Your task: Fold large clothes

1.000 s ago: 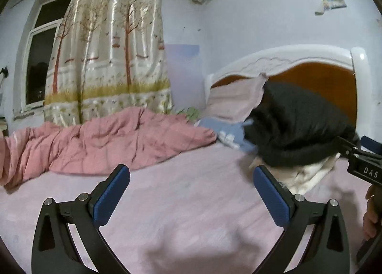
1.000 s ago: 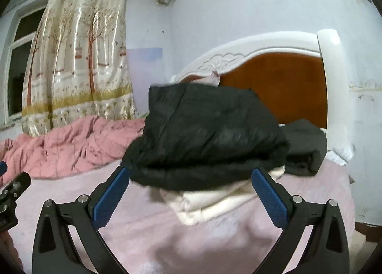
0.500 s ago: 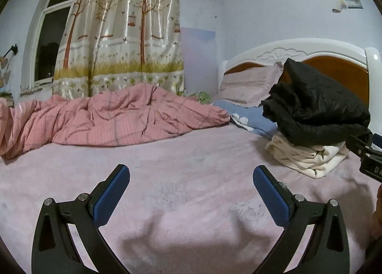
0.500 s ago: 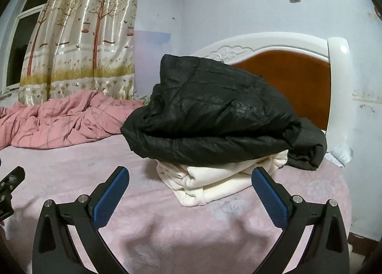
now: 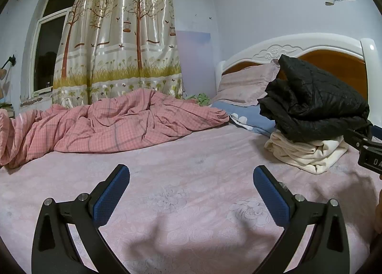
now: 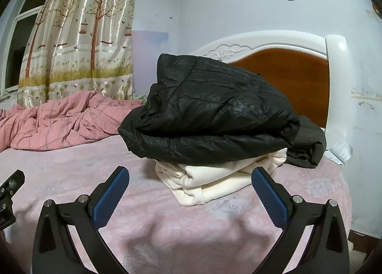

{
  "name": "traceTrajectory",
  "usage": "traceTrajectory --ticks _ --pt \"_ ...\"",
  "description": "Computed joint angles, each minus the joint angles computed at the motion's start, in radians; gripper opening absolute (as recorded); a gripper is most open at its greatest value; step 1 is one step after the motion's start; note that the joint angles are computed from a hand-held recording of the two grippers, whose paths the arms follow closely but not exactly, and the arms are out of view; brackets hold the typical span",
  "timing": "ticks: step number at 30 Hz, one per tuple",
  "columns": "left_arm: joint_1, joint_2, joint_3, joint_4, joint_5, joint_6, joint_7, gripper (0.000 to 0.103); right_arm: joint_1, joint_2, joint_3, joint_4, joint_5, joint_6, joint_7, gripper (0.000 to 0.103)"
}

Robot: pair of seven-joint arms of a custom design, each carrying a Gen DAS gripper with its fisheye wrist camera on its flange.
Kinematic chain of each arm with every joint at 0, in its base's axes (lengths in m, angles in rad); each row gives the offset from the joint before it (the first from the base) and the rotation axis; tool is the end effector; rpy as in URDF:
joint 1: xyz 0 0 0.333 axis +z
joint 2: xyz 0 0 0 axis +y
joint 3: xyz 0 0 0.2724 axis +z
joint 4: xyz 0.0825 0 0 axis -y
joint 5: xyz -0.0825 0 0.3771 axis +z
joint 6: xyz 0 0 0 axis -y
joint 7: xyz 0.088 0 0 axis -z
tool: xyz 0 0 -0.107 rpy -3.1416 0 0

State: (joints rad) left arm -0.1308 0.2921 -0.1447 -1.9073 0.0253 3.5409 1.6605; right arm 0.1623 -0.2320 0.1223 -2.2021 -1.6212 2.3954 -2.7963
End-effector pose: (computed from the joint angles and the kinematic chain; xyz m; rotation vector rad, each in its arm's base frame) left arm 0.6126 -0.1661 0.4783 -1.1342 1.6340 -1.2365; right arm 0.5054 0.1424 0.4924 -1.0454 1.7848 -1.3947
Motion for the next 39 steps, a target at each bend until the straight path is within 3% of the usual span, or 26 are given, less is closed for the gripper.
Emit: traceTrajectory --ticks 28,32,39 --pt "0.014 -0.001 -0.003 -0.005 0.025 -0.003 -0.013 0.103 0.012 0.003 0.009 0.004 0.019 -0.028 -0.034 0.103" --pt "0.069 -0.005 -0.036 -0.015 0.096 -0.006 -0.064 0.103 0.013 0.003 0.008 0.004 0.019 -0.027 -0.032 0.103" --pt "0.068 -0.005 -0.029 -0.015 0.114 -0.004 -0.076 0.103 0.013 0.002 0.009 0.003 0.019 -0.03 -0.033 0.103"
